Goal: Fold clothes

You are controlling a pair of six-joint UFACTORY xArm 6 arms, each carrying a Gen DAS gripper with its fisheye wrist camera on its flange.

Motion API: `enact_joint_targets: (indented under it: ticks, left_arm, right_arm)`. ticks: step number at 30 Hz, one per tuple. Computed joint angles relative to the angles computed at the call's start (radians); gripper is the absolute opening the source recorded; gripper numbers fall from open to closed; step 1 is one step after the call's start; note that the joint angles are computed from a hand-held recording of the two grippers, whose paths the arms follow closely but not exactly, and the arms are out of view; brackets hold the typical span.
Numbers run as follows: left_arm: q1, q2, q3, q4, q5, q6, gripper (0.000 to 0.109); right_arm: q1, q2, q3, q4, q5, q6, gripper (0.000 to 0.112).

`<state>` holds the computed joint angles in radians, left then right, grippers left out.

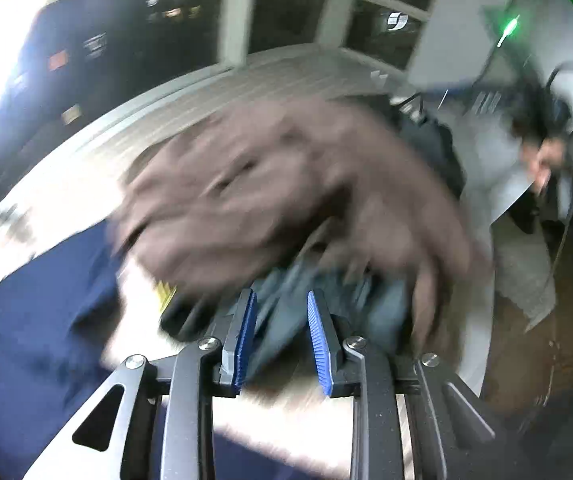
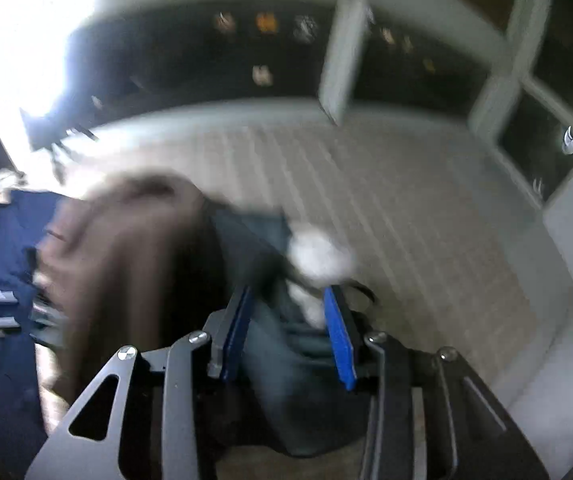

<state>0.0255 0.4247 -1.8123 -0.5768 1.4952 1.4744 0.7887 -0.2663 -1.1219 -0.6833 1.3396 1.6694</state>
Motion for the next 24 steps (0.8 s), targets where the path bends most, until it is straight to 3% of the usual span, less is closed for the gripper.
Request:
enact_joint_targets:
  ticks: [2,4,7,9,12,15,18,24]
  left_arm:
    - [0.04,0.024,-0.006,0.058,-0.028,-0.043,0.025]
    - [0.086,0.034,0.003,0.101,-0.045,-0.057,0.025]
    - [0.106,0.031,0.04,0.103,-0.105,-0.089,0.025]
    - [0.116,0.025,0.054,0.084,-0.12,-0.097,0.025]
    - [0.133,0.016,0.063,0.066,-0.112,-0.099,0.025]
    - [0.121,0.053,0.039,0.082,-0.117,-0.116,0.025]
    - [0.121,0.07,0.044,0.108,-0.129,-0.125,0.025]
    - [0.125,0.078,0.045,0.099,-0.078,-0.144,0.025]
  right_arm:
    - [-0.019,0.055,-0.07,-0.051,-0.12,-0.072,0.038]
    - [-0.084,0.208,-0.194,-0.021,-0.33,-0.194,0.038]
    - [-0.192,0.49,-0.397,0.172,-0.618,-0.445,0.038]
    - [-0.251,0.697,-0.563,0.381,-0.689,-0.64,0.038]
    - [-0.283,0.908,-0.758,0.551,-0.596,-0.783,0.038]
    - [-0.304,1.012,-0.879,0.51,-0.444,-0.802,0.038]
    - [-0.319,0.992,-0.831,0.485,-0.424,-0.816,0.038]
    - [-0.313,1.09,-1.007,0.435,-0.276,-0.865,0.048]
